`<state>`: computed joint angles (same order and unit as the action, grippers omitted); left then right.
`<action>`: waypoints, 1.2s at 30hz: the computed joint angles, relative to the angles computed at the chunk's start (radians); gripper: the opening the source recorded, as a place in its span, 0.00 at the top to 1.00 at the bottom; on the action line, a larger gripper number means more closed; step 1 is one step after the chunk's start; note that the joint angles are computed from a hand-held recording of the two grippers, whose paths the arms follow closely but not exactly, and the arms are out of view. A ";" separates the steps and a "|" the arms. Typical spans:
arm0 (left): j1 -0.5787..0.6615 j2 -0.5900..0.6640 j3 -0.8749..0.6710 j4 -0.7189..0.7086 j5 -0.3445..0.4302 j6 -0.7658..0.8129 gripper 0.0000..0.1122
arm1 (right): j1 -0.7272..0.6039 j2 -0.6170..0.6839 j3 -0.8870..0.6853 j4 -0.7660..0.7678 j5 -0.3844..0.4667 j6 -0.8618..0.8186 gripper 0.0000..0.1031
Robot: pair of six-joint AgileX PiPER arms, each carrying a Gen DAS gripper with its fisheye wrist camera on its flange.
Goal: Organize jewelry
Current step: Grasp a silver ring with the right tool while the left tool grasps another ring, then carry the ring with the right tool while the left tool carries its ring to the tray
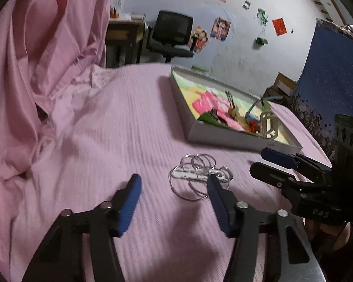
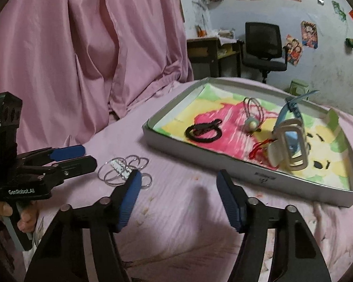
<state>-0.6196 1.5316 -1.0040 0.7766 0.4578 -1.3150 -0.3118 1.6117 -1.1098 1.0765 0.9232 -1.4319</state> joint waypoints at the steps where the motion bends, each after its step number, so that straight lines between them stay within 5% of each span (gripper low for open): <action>1: 0.011 0.005 -0.002 -0.036 -0.010 0.032 0.57 | 0.006 0.005 -0.005 -0.010 0.003 0.007 0.48; 14: 0.062 0.054 -0.057 -0.243 0.004 0.242 0.76 | 0.094 0.028 -0.049 -0.147 0.009 0.068 0.61; 26: 0.038 0.064 -0.069 -0.194 0.032 0.218 0.96 | 0.163 0.039 -0.080 -0.212 -0.027 0.129 0.70; 31: 0.012 0.052 -0.058 -0.121 0.038 0.155 0.97 | 0.167 0.042 -0.086 -0.217 -0.019 0.135 0.83; 36: -0.031 0.026 -0.038 -0.041 0.049 0.085 0.97 | 0.138 0.020 -0.050 -0.169 -0.031 0.098 0.83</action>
<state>-0.6504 1.5573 -1.0423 0.7361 0.5072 -1.2296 -0.1742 1.6318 -1.1602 0.9076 0.8919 -1.3342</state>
